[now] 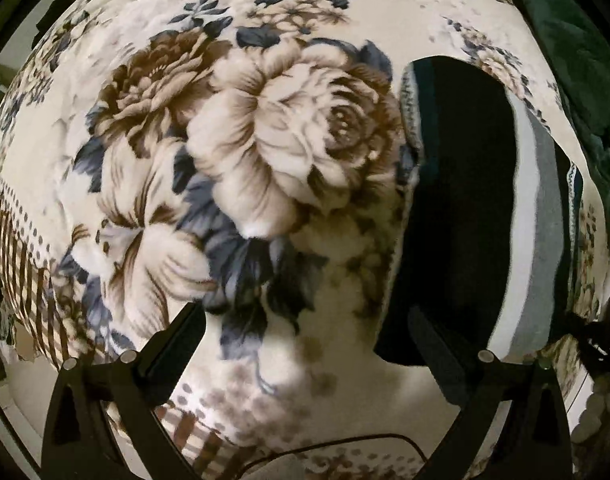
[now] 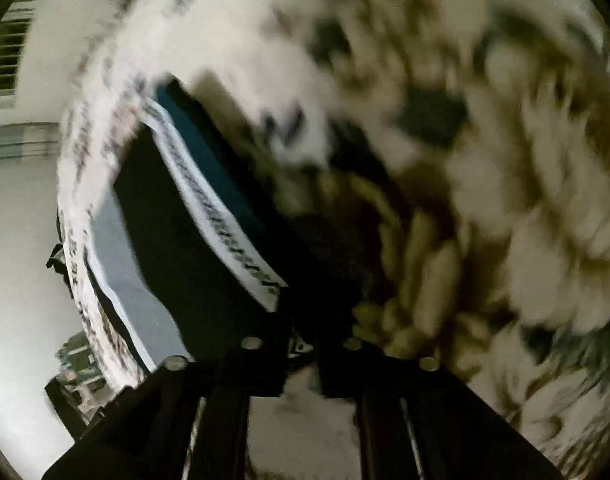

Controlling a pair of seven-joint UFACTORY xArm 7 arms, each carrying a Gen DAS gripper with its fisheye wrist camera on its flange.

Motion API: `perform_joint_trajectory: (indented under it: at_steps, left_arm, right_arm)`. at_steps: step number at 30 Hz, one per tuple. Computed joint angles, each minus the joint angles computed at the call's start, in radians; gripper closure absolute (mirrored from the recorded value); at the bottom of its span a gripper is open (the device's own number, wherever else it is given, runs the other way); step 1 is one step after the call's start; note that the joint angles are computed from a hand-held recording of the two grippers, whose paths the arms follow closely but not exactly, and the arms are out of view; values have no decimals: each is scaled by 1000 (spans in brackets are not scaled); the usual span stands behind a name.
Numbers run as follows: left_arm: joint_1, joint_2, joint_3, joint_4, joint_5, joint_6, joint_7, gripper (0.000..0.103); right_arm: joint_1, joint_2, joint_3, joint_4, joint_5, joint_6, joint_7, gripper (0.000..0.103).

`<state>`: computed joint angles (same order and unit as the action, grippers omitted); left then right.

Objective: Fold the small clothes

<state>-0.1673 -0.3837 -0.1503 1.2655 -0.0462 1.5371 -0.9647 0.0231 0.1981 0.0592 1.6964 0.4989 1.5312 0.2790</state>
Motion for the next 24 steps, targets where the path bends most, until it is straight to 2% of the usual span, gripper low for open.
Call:
perform_joint_trajectory:
  at_steps: [1,3,6,9,12,13,14,15,16,18,19,20,21,22,23,24]
  left_arm:
    - [-1,-18,2,-5,-1,10,0,0]
    - [0,-30,-2,-2,0,14,-8,0]
    - [-2,-34,-8,-3,-4,13,-18,0]
    - [-6,-41,-10,-15,-17,20,-22,0]
    - [-12,-43,-11,-25,-43,12,-39,0]
    - [-14,-44,-12,-26,-48,9,-44,0]
    - [-15,-43,-13,-23,-49,11,-45,0]
    - [-18,-41,-14,-20,-48,12,-43,0]
    - [-19,-41,-14,-19,-47,12,-42,0]
    - [-21,-42,-13,-20,-46,16,-37,0]
    - [-21,-46,-11,-24,-48,17,-36,0]
    - [-20,-51,-9,-30,-50,16,-37,0]
    - [-18,-53,-7,-33,-51,14,-39,0]
    - [-18,-59,-7,-40,-54,13,-41,0]
    - [-16,-66,-5,-47,-56,10,-41,0]
    - [-15,-71,-4,-51,-57,10,-42,0]
  right_arm:
    - [-4,-14,-6,-24,20,7,10,63]
    - [-20,-106,-24,-132,79,-45,32,54]
    - [-39,-237,-54,-319,261,-99,82,48]
    - [-22,-322,-76,-524,473,-157,126,47]
    - [17,-335,-63,-625,558,-279,171,47]
    - [29,-348,-56,-658,581,-342,182,52]
    - [44,-367,-45,-688,601,-429,174,82]
    - [61,-366,-37,-687,612,-486,143,90]
    - [53,-363,-16,-677,628,-513,89,90]
    - [102,-377,-37,-661,693,-567,-102,90]
    - [161,-387,-86,-651,686,-576,-201,91]
    - [179,-401,-95,-641,637,-580,-267,91]
    - [170,-406,-89,-642,577,-570,-291,91]
    - [120,-402,-52,-645,497,-539,-273,91]
    - [87,-381,-43,-657,438,-480,-215,88]
    - [95,-374,-74,-670,420,-444,-163,86]
